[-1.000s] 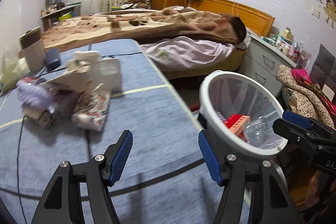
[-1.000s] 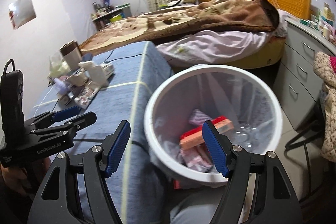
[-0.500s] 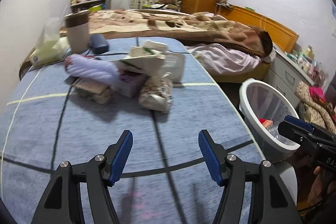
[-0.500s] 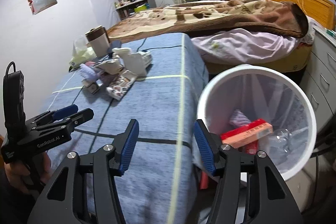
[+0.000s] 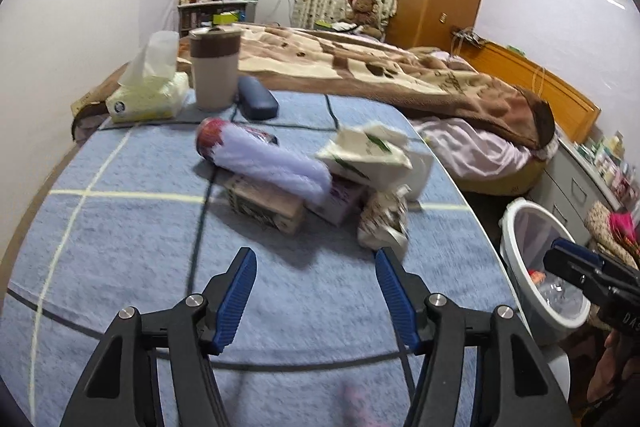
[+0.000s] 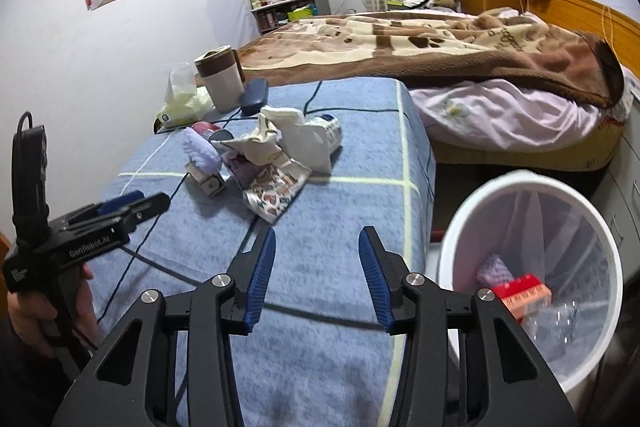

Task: Collect trash
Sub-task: 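Move both tools back over the table toward the remaining trash, then grasp the purple foam net with the left tool while the right tool grasps the white tissue pack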

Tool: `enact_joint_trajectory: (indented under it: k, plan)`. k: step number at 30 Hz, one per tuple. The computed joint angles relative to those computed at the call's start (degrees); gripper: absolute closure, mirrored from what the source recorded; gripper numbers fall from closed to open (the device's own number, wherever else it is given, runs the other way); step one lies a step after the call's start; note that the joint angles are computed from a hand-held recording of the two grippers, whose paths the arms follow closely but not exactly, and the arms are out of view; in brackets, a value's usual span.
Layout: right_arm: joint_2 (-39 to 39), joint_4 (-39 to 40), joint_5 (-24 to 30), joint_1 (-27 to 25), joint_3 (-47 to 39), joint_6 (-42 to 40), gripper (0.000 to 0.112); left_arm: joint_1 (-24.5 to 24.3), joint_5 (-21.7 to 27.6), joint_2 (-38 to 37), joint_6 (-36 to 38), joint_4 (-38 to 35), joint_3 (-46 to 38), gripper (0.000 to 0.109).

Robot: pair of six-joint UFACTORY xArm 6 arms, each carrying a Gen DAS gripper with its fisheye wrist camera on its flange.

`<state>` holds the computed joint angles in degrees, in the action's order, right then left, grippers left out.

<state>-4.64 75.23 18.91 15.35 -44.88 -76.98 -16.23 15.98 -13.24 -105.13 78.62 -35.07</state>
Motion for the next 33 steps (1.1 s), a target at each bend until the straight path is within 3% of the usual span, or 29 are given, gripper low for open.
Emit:
enact_joint_trajectory:
  k: [12, 23, 31, 33]
  plan:
    - [7.5, -2.7, -1.7, 1.2, -7.1, 3.3, 0.071, 8.5, -6.0, 7.2, -3.4, 0.9, -6.7, 0.046]
    - [17.0, -7.4, -3.3, 2.7, -16.1, 8.2, 0.071, 11.3, -8.7, 18.5, -5.8, -2.6, -15.5, 0.046]
    - [23.6, -12.1, -3.4, 3.5, -22.1, 12.7, 0.071, 12.4, -9.0, 20.4, -7.2, -1.6, -16.5, 0.046]
    - [24.6, -12.4, -3.6, 3.8, -23.2, 13.1, 0.071, 12.5, -8.9, 20.4, -6.6, -1.9, -16.4, 0.053]
